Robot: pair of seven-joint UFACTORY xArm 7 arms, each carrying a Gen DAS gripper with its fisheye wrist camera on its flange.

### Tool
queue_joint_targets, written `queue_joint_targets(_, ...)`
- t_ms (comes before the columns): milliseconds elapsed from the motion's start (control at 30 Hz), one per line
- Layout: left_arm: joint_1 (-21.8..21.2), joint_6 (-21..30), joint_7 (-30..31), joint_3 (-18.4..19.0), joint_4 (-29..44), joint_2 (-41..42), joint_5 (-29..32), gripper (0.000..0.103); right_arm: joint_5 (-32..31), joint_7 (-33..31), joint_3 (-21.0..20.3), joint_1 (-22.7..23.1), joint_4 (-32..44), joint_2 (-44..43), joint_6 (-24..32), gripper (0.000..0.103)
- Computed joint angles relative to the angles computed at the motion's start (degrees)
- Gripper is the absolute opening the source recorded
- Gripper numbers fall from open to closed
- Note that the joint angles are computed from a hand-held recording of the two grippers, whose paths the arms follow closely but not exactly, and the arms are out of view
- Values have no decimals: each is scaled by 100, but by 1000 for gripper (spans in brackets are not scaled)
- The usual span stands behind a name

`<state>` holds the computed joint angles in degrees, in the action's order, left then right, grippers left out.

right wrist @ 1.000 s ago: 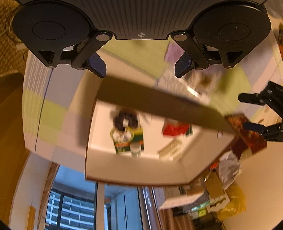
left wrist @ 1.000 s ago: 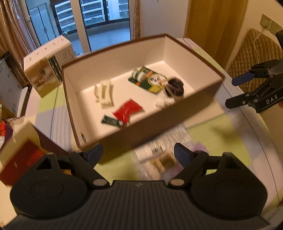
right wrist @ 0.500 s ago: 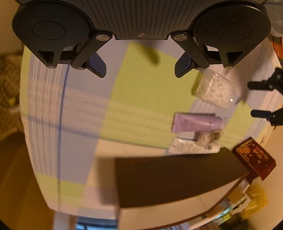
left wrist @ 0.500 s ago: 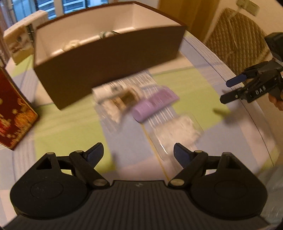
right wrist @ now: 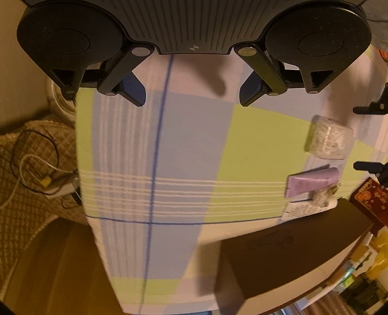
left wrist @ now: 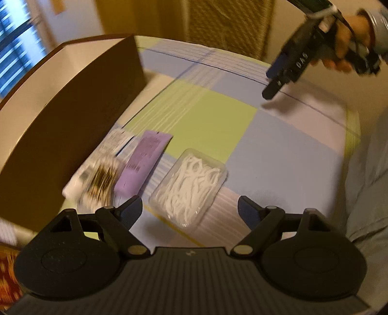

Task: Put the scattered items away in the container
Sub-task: 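Grasp the clear floss-pick box with the left gripper, then grasp the purple tube with the right gripper while the left gripper holds the floss box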

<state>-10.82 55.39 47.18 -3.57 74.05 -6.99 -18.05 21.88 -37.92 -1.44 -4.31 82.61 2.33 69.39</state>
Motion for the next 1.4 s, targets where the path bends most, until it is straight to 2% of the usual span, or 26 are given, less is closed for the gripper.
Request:
queue_joint_targets(100,-27,102,405,-17,250,276,16,80,-17,55,-35,-41,-3,3,-15,90)
queue_joint_targets(233,-39,101,637,-122,492,643,275,75,-28,121,-52,-82,7,24,-96,90)
queue_joint_targets(333,-29,231,552,-171,653,865,291,73,41,100,-34,-85,15,45,-122,90)
queue_joint_targets(467,-4,252,126,-196,559,870,228,57,266,-323,42,-36,18,80,-126,90)
queue_joint_targets(633,68,72,-583,-127,30,419,319,56,488,-1102,219,159,134,189,-82,90)
queue_joint_targets(767,213,20,-1369,-8,-457,-70,568,56,662,-1997,397,347,300,338,47,90)
queue_joint_targets(900,463,22,-2327,96,-780,-443,985,56,724,-2849,610,569,699,661,400,90)
queue_joint_targets(1033,721,6,-3591,105,-848,-550,1449,56,867,-3531,834,789,1054,1025,433,89)
queue_joint_targets(1167,795,-129,-4350,163,-955,-629,1453,56,863,-3937,1014,988,1391,1417,373,89)
queue_joint_targets(1200,789,-140,-4403,168,-985,-665,1472,56,814,-4039,1049,1042,1417,1480,310,88)
queue_joint_targets(1233,779,-146,-4451,162,-997,-681,1500,56,771,-4131,1074,1085,1410,1522,239,81)
queue_joint_targets(1267,769,-145,-4488,162,-997,-677,1516,56,730,-4207,1090,1116,1406,1563,187,63)
queue_joint_targets(1333,759,-105,-4518,187,-984,-669,1508,55,600,-4191,1097,1202,1395,1646,36,58)
queue_joint_targets(1400,755,-119,-4524,206,-1012,-701,1499,55,632,-4069,1096,1186,1373,1638,57,47)
